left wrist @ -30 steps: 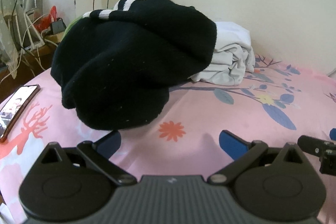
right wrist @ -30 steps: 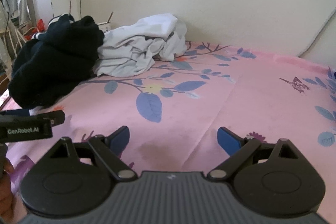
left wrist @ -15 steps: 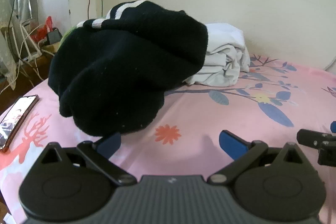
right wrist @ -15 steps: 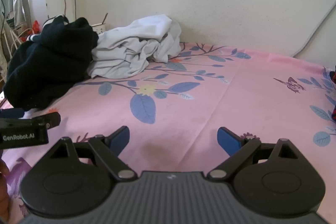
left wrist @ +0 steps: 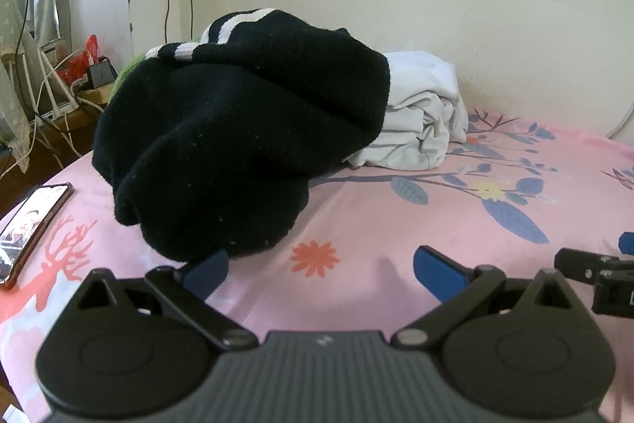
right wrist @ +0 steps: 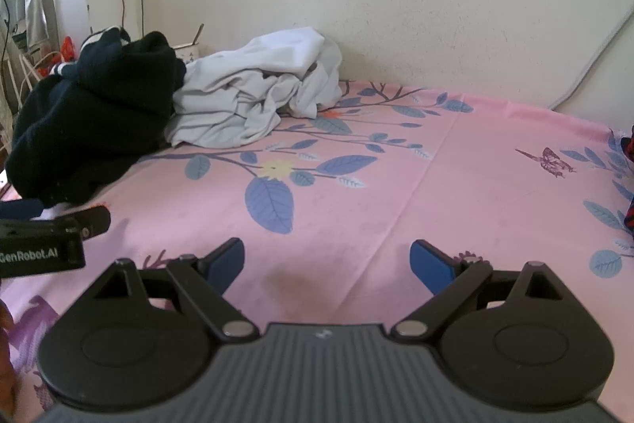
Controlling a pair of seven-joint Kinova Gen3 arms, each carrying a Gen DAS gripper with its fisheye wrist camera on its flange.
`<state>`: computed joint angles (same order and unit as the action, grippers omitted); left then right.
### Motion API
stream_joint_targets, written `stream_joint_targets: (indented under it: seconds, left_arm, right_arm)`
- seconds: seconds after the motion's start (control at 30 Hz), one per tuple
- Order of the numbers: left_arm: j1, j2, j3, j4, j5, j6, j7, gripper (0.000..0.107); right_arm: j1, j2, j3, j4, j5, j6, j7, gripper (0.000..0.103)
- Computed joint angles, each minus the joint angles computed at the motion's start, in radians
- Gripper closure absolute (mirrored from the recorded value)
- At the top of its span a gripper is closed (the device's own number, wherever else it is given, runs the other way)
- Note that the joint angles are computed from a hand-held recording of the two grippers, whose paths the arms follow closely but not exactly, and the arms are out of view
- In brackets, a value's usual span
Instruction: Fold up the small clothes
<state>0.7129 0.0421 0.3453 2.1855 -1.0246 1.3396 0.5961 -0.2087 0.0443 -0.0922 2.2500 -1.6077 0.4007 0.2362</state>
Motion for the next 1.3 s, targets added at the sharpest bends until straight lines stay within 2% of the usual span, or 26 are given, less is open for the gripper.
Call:
stream_joint_targets:
  seconds: [0.23, 1.3]
  left_arm:
    - [0.014, 0.019, 0.001, -0.011, -0.004, 0.027, -0.009, 0.005]
    - [0.013, 0.013, 0.000, -0.004, -0.008, 0.022, 0.000, 0.005]
  right_arm:
    - [0.000, 0.000, 0.001, 0.000, 0.000, 0.001, 0.001, 0.014]
    - [-0.002, -0.002, 0.000, 0.002, 0.000, -0.003, 0.008, 0.014]
